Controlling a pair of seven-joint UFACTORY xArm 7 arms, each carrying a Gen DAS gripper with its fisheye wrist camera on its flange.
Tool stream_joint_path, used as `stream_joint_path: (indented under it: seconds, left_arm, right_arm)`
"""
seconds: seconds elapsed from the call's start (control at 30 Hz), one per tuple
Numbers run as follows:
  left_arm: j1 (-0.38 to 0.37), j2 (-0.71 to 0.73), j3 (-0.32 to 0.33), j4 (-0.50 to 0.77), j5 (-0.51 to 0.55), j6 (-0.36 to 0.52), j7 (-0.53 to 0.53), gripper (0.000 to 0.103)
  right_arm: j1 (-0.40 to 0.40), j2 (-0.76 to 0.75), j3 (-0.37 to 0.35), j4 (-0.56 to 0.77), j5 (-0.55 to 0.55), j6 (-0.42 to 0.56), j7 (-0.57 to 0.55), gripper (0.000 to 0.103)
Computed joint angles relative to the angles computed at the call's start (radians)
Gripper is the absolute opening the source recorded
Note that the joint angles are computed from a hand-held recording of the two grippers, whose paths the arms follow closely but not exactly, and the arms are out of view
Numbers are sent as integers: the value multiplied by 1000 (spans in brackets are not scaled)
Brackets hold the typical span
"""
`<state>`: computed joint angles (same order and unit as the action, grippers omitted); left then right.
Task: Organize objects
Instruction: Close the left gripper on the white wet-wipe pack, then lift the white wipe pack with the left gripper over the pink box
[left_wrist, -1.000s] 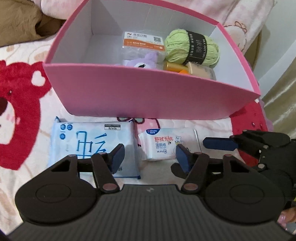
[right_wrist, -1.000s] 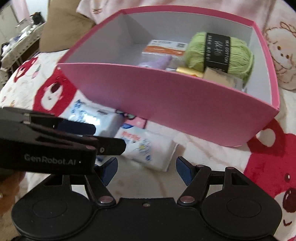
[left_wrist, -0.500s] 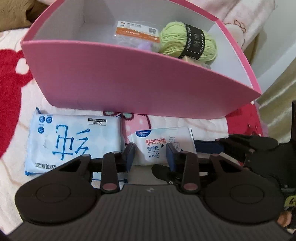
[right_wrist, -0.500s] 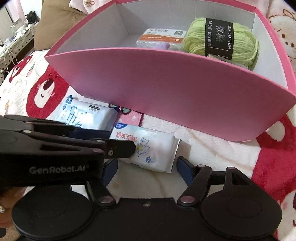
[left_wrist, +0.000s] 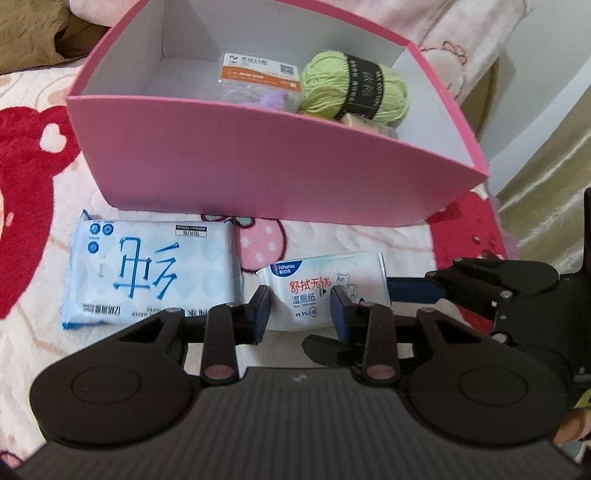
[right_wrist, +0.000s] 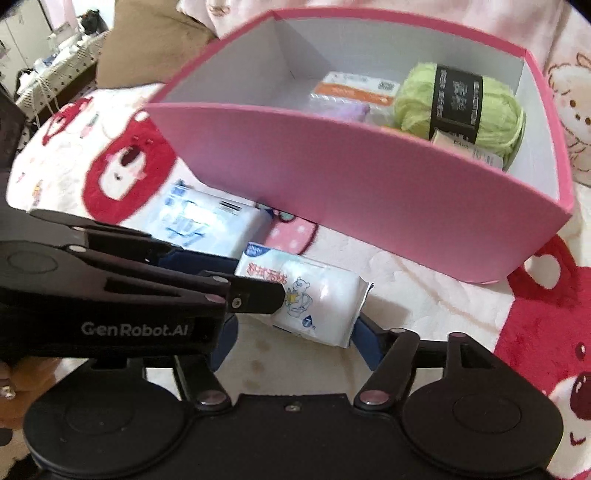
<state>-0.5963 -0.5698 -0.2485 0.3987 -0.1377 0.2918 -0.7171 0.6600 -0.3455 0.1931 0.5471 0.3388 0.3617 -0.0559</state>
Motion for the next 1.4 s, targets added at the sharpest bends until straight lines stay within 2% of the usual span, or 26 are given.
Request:
stream_joint_path:
  seconds: [0.1, 0.2, 0.37, 0.63, 0.77, 0.97, 1.2, 1.4]
  left_arm:
    - [-5, -58, -6, -9, -3, 26, -14, 34]
    - [2, -113, -28, 8, 20, 100, -25, 34]
    - [-3, -210, -50, 8, 26, 156, -53, 34]
    - [21, -361, -106, 38, 47, 274, -131, 34]
    - [39, -392, -121, 84, 69, 339, -149, 34]
    - [79, -424, -123, 133, 92, 375, -147, 34]
    - [131, -411, -114, 212, 119, 401, -93, 34]
    - [165, -332, -83, 305, 118, 430, -19, 34]
  right_arm:
    - [35, -59, -22, -19, 51, 7, -22, 82]
    - [57, -113, -26, -38, 75, 11, -21, 82]
    - [42, -201, 28, -65, 0, 23, 43, 82]
    - [76, -323, 26, -59, -56, 95, 91, 82]
    - [67, -356, 48, -45, -79, 88, 125, 82]
    - [51, -366, 48, -4, -120, 77, 142, 69]
    - [33, -346, 32, 53, -141, 61, 137, 49]
    - [-16, -290, 41, 142, -162, 85, 146, 43]
